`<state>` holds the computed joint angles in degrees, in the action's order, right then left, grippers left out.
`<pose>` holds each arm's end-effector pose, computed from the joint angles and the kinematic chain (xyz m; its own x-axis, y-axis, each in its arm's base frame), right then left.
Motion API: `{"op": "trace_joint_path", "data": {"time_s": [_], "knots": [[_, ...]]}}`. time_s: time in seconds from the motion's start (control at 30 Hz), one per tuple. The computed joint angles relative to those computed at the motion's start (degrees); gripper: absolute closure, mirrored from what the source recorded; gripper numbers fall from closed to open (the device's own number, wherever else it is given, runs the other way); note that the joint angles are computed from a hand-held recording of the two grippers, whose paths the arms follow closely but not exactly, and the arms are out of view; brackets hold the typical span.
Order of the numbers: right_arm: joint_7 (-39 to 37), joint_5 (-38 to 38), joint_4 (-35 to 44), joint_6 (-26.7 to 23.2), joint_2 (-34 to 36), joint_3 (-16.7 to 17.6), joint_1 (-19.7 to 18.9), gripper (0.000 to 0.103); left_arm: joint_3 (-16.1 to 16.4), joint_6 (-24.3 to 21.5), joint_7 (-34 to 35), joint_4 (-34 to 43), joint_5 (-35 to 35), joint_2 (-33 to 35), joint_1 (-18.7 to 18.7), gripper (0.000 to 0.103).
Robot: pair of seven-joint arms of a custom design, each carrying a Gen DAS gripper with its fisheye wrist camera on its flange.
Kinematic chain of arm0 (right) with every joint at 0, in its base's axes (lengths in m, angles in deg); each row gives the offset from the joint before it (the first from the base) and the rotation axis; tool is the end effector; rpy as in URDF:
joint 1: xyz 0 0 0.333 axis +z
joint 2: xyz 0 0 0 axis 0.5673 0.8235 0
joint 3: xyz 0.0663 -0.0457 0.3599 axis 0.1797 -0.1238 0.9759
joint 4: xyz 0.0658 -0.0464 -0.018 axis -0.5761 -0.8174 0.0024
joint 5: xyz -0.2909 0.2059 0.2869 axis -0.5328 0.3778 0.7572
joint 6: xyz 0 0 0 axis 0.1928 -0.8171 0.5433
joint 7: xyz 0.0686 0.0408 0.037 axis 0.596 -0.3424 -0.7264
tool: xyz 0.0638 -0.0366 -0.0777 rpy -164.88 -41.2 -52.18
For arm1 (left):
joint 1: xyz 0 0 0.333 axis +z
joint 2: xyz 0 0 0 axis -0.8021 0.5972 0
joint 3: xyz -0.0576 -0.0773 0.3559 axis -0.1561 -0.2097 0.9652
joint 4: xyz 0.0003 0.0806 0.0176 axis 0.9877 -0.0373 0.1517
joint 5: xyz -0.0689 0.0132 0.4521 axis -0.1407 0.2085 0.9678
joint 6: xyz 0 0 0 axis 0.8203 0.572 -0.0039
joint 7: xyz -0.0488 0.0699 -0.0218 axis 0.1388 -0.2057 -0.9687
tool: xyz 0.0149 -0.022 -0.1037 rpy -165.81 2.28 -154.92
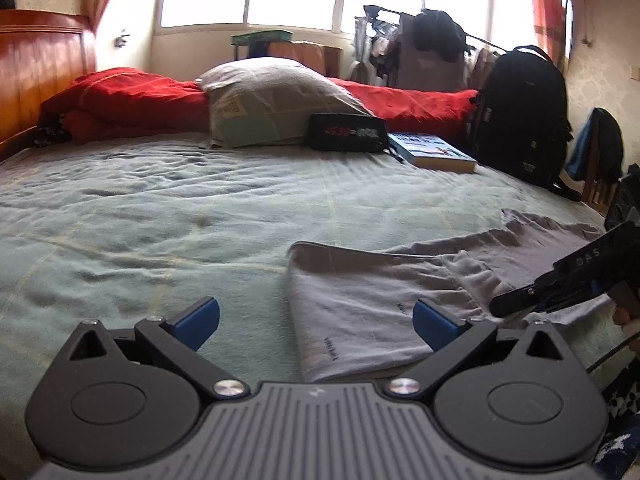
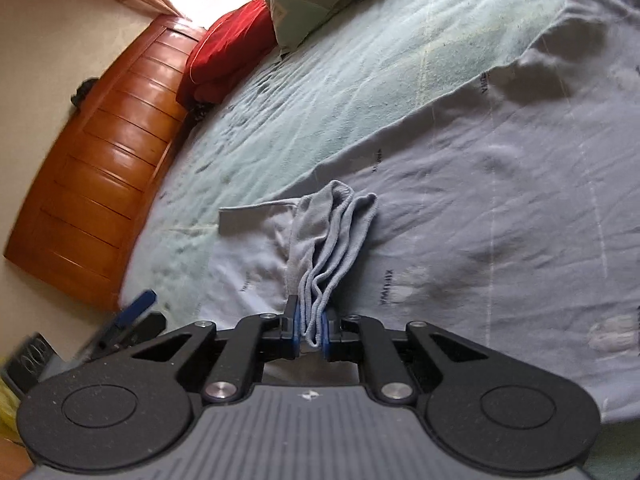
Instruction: Fold clothes
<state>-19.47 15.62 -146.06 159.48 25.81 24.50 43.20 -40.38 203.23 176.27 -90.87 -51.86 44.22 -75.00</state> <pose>0.7247 0.3334 0.2887 0.1493 -0.6841 -0.7139 -0.8950 0.2135 -0.3917 0.6564 -0.2875 0.3180 -0.3072 -0.9476 0.0872 -0.5186 0.0898 -0.8503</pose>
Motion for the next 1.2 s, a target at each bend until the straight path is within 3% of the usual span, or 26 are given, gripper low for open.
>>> {"op": "trace_joint_path", "data": {"time_s": [0.17, 0.23, 0.3, 0.37, 0.4, 0.47, 0.63, 0.73, 0.8, 0.87, 0.97, 1.1, 1.2], "knots": [[-0.10, -2.08, -1.13, 1.30, -1.01, -0.17, 0.21, 0.083, -9.62, -2.49, -4.34, 5.79, 14.94, 4.00, 10.96, 0.001], [-1.75, -1.12, -2.36, 2.63, -1.84, 0.59, -0.45, 0.082, -14.87, -4.81, -7.11, 10.02, 21.35, 7.37, 16.23, 0.001], [-2.96, 0.06, -3.41, 3.91, -2.61, 1.10, -0.92, 0.082, -22.09, -8.77, -9.27, 15.06, 27.56, 12.12, 22.22, 0.001], [-3.47, 0.60, -4.09, 4.87, -3.20, 1.03, -0.86, 0.080, -27.08, -12.85, -8.43, 19.34, 29.75, 16.68, 25.78, 0.001], [-4.17, 1.21, -4.57, 5.32, -3.52, 1.23, -1.10, 0.079, -27.72, -14.65, -9.65, 21.63, 31.38, 18.55, 25.99, 0.001], [-5.92, 2.41, -5.23, 5.98, -4.03, 1.50, -1.47, 0.077, -24.15, -17.60, -9.01, 24.48, 26.80, 19.56, 22.70, 0.001], [-9.23, 5.60, -6.06, 5.95, -4.95, 1.15, -1.59, 0.068, -20.92, -16.37, -6.35, 19.94, 23.02, 14.66, 19.99, 0.001], [-13.95, 10.93, -6.06, 5.69, -5.33, 1.26, -1.95, 0.064, -26.73, -14.08, -4.68, 14.79, 25.56, 12.83, 25.43, 0.001], [-15.39, 12.91, -6.24, 5.18, -5.77, 0.31, -1.34, 0.062, -28.84, -15.12, -4.71, 12.05, 25.74, 11.92, 27.46, 0.001], [-15.95, 14.03, -6.54, 4.66, -6.29, -0.94, -0.44, 0.060, -26.75, -17.28, -5.40, 10.95, 24.08, 10.90, 25.63, 0.001], [-17.00, 15.63, -6.84, 4.37, -7.12, -2.86, 1.13, 0.058, -20.34, -15.17, -3.73, 7.95, 20.98, 6.97, 19.73, 0.001], [-24.46, 19.95, -6.62, 6.66, -8.20, -5.08, 3.77, 0.049, -24.47, -12.46, -4.51, 6.95, 24.63, 6.75, 22.93, 0.001], [-27.02, 18.68, -6.03, 9.35, -8.48, -7.54, 6.92, 0.045, -27.16, -17.14, -5.37, 7.90, 24.94, 8.13, 24.91, 0.001]]}}
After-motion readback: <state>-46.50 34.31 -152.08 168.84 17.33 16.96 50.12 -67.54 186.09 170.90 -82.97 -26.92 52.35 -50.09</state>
